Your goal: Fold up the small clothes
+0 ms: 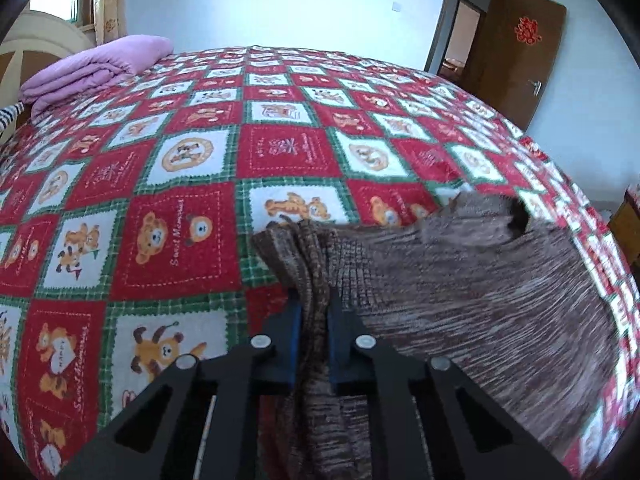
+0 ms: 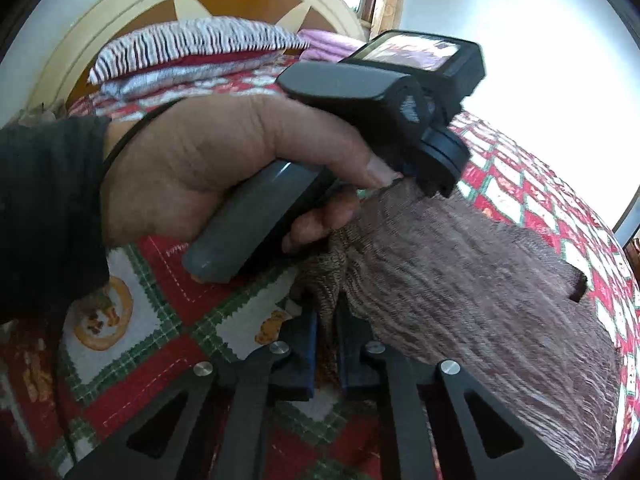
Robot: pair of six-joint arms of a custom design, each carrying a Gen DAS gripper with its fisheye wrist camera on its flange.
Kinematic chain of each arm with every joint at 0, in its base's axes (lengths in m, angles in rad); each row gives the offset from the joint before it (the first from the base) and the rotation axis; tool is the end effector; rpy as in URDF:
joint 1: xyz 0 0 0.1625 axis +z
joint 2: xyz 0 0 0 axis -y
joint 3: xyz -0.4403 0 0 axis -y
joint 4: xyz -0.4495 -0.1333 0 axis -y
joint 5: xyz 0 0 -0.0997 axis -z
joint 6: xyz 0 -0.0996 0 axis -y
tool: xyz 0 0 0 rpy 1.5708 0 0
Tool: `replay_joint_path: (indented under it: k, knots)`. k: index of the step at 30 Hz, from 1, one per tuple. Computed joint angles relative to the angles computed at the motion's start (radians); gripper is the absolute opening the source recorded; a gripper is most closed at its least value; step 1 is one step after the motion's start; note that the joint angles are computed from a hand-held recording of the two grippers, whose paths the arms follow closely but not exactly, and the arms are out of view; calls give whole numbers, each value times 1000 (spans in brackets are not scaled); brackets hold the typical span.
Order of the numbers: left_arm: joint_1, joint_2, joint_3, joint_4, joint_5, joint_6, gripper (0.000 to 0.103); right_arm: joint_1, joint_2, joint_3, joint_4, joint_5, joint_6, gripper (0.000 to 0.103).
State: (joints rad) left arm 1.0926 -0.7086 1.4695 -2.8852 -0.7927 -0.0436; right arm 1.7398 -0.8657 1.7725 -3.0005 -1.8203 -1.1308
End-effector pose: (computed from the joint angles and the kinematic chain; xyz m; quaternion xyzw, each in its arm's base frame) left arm -0.1794 -0.7877 0.1311 0.0907 0.8915 -0.3384 0.2873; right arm 0.2244 -0.6687 0.1100 0.5544 -0.7826 0.1718 0.2252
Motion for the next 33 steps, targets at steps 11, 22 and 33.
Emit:
replay_joint_path:
  k: [11,22,33]
  knots:
    - [-76,-16,-42,10,-62,-17,11,-59,-155,3,95,141,145,6]
    - [-134,111,-209,62,-124,-2,10,-154,-284,-3,169,210,252,5]
    - [-168,283,-430,178,-202,35,10,-245,-361,-27,241,231,355,5]
